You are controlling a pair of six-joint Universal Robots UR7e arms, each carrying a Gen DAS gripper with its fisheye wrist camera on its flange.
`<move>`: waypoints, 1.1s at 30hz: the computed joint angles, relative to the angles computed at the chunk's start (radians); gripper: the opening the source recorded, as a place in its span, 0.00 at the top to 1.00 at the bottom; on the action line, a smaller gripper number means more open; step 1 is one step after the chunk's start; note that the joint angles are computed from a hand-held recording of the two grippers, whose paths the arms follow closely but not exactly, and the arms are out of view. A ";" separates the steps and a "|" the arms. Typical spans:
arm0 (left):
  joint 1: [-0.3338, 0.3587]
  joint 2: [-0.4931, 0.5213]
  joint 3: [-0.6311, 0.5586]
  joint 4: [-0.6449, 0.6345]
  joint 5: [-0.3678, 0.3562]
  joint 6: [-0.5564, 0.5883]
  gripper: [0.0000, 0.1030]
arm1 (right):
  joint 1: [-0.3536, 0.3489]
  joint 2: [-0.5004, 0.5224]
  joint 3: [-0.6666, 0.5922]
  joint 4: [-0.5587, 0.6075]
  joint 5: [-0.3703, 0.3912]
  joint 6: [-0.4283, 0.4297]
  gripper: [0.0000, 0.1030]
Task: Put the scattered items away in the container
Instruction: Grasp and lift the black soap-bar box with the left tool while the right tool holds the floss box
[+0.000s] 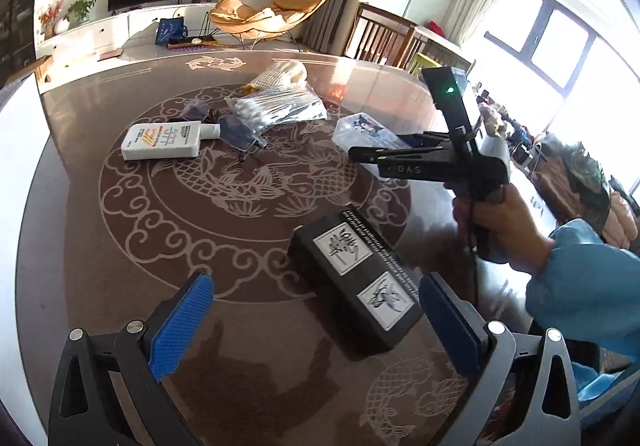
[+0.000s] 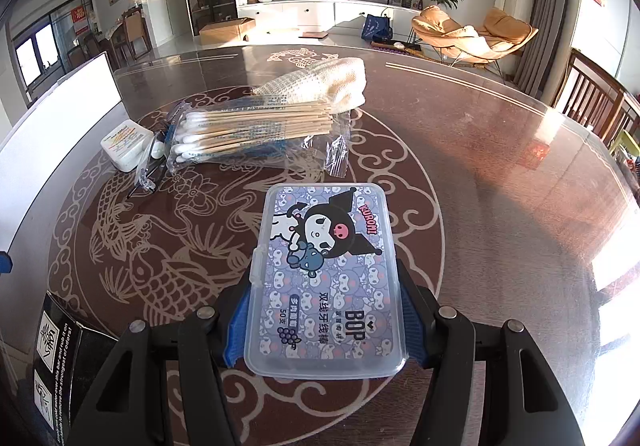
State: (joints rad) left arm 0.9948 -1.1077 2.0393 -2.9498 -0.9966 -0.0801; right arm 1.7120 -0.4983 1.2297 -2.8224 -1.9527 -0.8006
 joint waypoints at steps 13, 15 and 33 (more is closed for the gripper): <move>-0.061 0.230 -0.103 0.110 0.354 -0.285 0.00 | -0.001 0.002 -0.004 0.003 0.002 0.002 0.40; -0.054 0.224 -0.090 0.066 0.334 -0.250 0.00 | -0.001 0.003 -0.006 0.005 0.002 0.002 0.40; -0.064 0.254 -0.122 0.151 0.412 -0.295 0.00 | -0.002 0.006 -0.019 0.018 0.003 0.004 0.37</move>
State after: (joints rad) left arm 0.9304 -0.8536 1.9175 -2.7992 -0.5849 -0.3747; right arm 1.7102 -0.4923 1.2112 -2.8043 -1.9494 -0.7970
